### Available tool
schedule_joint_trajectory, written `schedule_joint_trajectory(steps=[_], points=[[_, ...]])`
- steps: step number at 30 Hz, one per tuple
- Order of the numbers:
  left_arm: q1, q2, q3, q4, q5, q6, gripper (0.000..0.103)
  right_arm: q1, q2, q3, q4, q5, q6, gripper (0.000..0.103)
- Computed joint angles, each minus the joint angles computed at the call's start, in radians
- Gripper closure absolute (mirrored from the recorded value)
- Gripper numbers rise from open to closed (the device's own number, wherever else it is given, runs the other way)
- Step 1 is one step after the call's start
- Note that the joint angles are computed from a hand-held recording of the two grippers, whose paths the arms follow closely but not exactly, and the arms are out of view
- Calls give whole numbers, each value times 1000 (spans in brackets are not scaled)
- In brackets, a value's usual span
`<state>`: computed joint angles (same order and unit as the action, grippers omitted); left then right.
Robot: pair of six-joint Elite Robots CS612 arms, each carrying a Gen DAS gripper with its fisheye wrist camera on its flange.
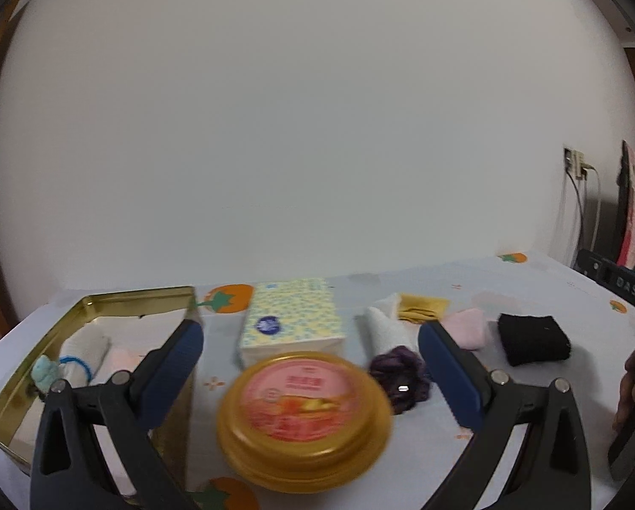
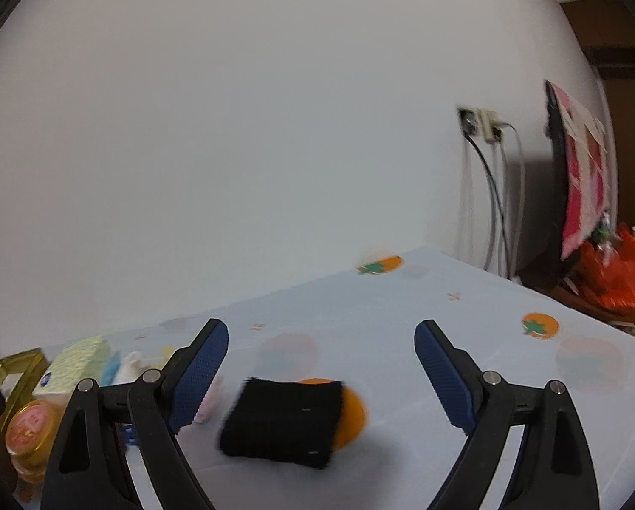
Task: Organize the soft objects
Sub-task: 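Grasp the black fuzzy cloth with the right gripper and lift it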
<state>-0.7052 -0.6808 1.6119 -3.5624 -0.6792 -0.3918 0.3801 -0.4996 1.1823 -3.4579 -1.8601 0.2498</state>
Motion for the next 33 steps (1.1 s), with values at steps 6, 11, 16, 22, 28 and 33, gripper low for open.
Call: schedule_joint_trajectory(steps=[6, 11, 16, 22, 28, 33], points=[[-12, 13, -39, 22, -33, 38, 0, -34, -15, -4, 149, 127, 78, 12], [-15, 19, -65, 67, -40, 63, 0, -42, 0, -91, 447, 234, 41, 12], [-14, 19, -72, 94, -46, 44, 0, -43, 36, -199, 703, 314, -23, 11], [-11, 16, -70, 120, -47, 14, 0, -13, 49, -237, 775, 272, -152, 12], [-8, 10, -67, 156, -44, -33, 0, -23, 34, -197, 710, 371, -171, 59], [-10, 11, -70, 173, -31, -43, 0, -42, 21, -158, 605, 413, -131, 70]])
